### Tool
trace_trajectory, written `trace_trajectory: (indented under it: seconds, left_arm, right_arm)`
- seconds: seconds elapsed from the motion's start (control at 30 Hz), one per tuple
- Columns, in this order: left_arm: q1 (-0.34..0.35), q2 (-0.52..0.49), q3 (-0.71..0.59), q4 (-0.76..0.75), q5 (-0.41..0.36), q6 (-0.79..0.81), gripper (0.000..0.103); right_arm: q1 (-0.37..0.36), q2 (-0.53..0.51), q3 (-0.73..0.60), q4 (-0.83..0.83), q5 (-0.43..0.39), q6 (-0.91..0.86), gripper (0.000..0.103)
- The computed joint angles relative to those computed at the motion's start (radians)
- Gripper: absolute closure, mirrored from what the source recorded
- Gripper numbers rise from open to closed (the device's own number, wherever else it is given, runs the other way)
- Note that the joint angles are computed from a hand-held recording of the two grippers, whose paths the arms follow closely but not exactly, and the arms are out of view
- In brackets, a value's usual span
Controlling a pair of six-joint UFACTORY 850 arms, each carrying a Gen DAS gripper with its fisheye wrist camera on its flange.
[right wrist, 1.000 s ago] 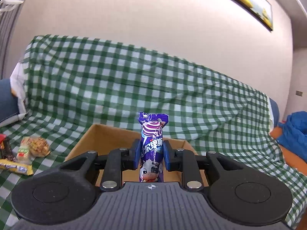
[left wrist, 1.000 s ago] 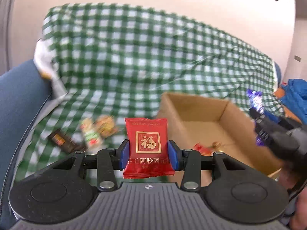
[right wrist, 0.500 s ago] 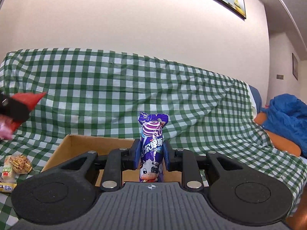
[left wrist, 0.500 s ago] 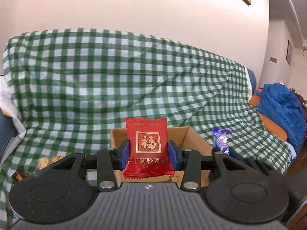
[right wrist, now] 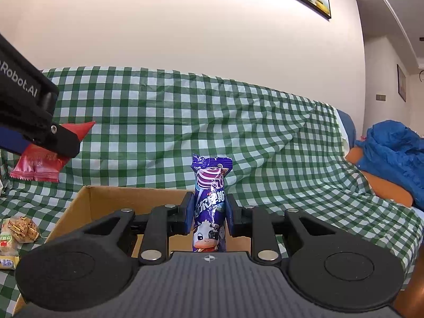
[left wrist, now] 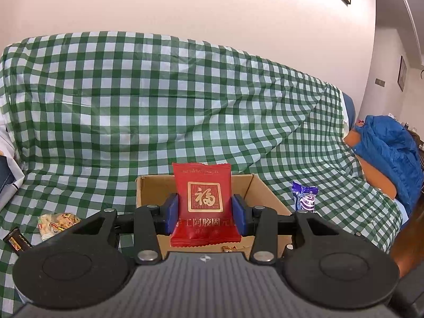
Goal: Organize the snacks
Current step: 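Open both tools to drop the red packet and purple candy into the box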
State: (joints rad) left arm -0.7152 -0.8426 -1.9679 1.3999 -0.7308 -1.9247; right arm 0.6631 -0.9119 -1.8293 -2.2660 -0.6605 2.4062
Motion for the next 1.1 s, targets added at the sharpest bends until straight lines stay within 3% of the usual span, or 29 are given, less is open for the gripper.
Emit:
trace_trajectory:
  seconds: [0.57, 0.63, 0.67, 0.7, 0.73, 0.8, 0.97, 1.1]
  left_arm:
    - [0.003, -0.029, -0.056, -0.001, 0.017, 0.009, 0.055]
    - [0.004, -0.029, -0.059, 0.008, 0.028, 0.005, 0.047]
    - [0.005, -0.022, -0.049, 0.024, 0.036, -0.014, 0.030]
    - [0.004, -0.014, -0.032, 0.053, 0.038, -0.047, 0.017]
    - [0.001, -0.004, -0.012, 0.088, 0.031, -0.080, 0.016]
    - [-0.006, 0.015, 0.030, 0.134, 0.010, -0.118, 0.015]
    - [-0.018, 0.097, 0.211, 0.272, -0.055, -0.277, 0.016]
    - [-0.010, 0.204, 0.423, 0.358, -0.031, -0.428, 0.024]
  right_arm:
    - [-0.001, -0.003, -0.004, 0.003, 0.003, 0.000, 0.078]
    - [-0.002, -0.007, -0.009, 0.008, 0.011, -0.011, 0.077]
    - [-0.002, -0.011, -0.015, 0.012, 0.026, -0.021, 0.077]
    - [-0.005, -0.018, -0.029, 0.030, 0.061, -0.050, 0.074]
    - [-0.005, -0.028, -0.051, 0.071, 0.097, -0.106, 0.068]
    - [-0.004, -0.043, -0.077, 0.117, 0.124, -0.172, 0.043]
    - [-0.005, -0.052, -0.094, 0.124, 0.150, -0.188, 0.039]
    - [0.002, -0.055, -0.099, 0.135, 0.155, -0.218, 0.039]
